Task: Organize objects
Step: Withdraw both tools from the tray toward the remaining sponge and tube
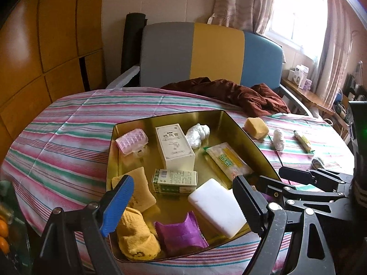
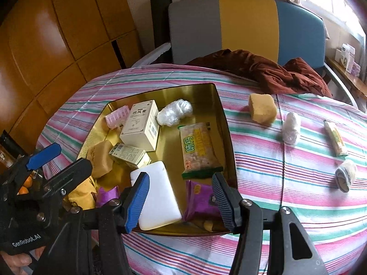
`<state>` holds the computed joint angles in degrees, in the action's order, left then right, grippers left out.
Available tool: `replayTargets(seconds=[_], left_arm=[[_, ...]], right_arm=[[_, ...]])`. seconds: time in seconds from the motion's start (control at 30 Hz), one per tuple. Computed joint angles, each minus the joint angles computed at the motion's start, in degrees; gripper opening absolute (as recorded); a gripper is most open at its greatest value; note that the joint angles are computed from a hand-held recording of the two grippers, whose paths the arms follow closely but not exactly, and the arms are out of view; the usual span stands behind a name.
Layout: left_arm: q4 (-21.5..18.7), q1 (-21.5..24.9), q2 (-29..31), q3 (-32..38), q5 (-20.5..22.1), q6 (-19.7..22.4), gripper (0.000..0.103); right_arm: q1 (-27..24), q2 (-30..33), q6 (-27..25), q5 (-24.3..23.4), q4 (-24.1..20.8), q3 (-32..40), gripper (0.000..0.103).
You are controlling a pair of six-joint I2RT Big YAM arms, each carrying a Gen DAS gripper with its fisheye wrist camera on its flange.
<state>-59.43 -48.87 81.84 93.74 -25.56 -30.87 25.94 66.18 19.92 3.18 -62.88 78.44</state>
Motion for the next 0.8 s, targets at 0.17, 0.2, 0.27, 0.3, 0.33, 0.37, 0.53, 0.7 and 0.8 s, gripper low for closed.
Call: replayTargets(seconds=[0.17, 0.2, 0.27, 0.3, 0.33, 0.37, 0.53, 0.7, 0.8], left_arm=[[-0.29, -0.29, 0.22, 0.27, 0.04, 0.28, 0.088], [-0.33, -0.38, 0.27, 0.34, 0.02, 0.34, 0.088], [-0.23, -0.57, 0.25, 0.35, -0.05, 0.47, 0.088], [-0.24, -0.68, 0.25, 0.37, -0.15, 0.57, 0.088], [-0.35, -0.82, 0.27, 0.45, -0.25, 0.72, 0.088], [-0.33, -0.83, 0.3, 0.49, -0.19, 0.87, 0.088], [-0.5, -1.23, 0.72, 0.93, -0.06, 1.42, 0.088], [-0.8, -1.8, 1.37, 1.84, -0.34, 2.45, 0.088], [-1.05, -2.11, 1.92, 2.47, -0.2, 3.07, 0.088]], right_arm=[[-0.33, -0.38, 0.28, -0.03, -0.01, -0.43, 0.057], [-0.46, -0.43, 0.25, -0.08, -0.06, -0.44, 0.057], [-0.61, -0.58, 0.33, 0.0, -0.08, -0.55, 0.057], [-0.68, -0.63, 0.39, 0.03, -0.09, -0.58, 0.057], [-0.8, -0.7, 0.41, 0.12, -0.13, -0.63, 0.057], [-0.92, -0.74, 0.41, 0.11, -0.13, -0.71, 0.057], [-1.59, -1.13, 0.69, 0.1, -0.18, -1.14, 0.057], [-2.7, -1.67, 0.8, 0.24, -0.28, -1.48, 0.057], [-3.46, -1.95, 0.58, 0.4, -0.38, -1.62, 0.057]])
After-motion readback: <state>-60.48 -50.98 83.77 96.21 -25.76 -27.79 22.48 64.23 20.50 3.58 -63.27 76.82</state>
